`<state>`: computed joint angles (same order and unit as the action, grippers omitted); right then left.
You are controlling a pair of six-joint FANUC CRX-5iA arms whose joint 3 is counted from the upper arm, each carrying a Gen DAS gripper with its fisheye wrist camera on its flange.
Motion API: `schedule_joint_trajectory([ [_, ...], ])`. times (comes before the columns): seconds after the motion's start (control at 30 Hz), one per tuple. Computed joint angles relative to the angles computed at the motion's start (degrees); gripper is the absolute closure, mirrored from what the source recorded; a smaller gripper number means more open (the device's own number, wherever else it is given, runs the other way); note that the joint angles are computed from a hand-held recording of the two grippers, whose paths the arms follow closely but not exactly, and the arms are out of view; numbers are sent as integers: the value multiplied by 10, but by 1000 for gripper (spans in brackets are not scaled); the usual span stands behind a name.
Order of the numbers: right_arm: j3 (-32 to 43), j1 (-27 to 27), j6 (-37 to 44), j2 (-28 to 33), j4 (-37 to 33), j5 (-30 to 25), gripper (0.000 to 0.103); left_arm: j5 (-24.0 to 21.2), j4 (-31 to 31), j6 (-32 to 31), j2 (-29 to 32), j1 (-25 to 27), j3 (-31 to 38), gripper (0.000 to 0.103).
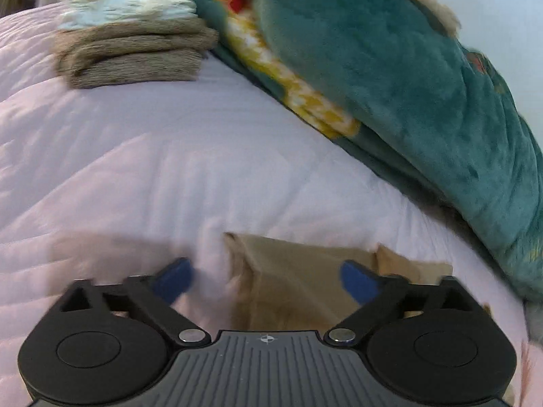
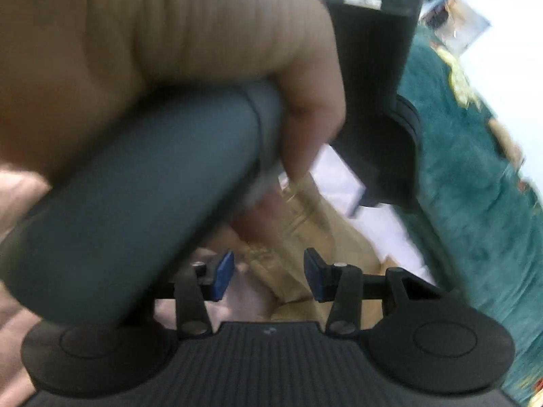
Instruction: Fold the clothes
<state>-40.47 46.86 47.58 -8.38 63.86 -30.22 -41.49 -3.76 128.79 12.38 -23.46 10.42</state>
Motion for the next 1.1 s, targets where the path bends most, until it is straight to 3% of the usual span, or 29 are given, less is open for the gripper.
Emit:
schedule_joint_trajectory([
  [0.07, 15, 7, 41, -6, -77, 2, 79, 16, 30, -35, 5, 3, -5, 5],
  [0.13, 23, 15, 60, -12, -121, -4, 85, 48, 88, -84, 4, 11, -26, 30],
  [0.2, 18, 19, 53, -21, -125, -7, 88, 33, 103, -100, 11, 12, -18, 64],
  [0.3, -1, 22, 18, -39, -106, -5, 90, 5, 75, -84, 19, 3, 10, 87],
  [0.43, -41, 17, -73, -76, -35, -7, 91, -26, 7, -82, 24, -30, 61, 88],
  [0.63, -91, 20, -228, -140, 49, -51, 92, -60, 21, -156, 56, -68, 140, 88],
  [0.77, -99, 52, -285, -180, -5, -135, 92, -78, 105, -263, 93, -83, 177, 88],
  [0.83, -97, 71, -301, -199, -62, -181, 92, -111, 117, -302, 121, -95, 208, 84],
  [0.93, -69, 85, -253, -219, -206, -234, 86, -126, 140, -297, 135, -100, 215, 83],
  [1.0, -76, 101, -269, -250, -222, -261, 75, -100, 157, -269, 115, -95, 184, 77],
  [1.03, -74, 116, -280, -259, -223, -291, 64, -92, 154, -254, 103, -93, 172, 73],
  [1.1, -74, 155, -299, -287, -226, -344, 59, -93, 126, -223, 79, -93, 161, 63],
])
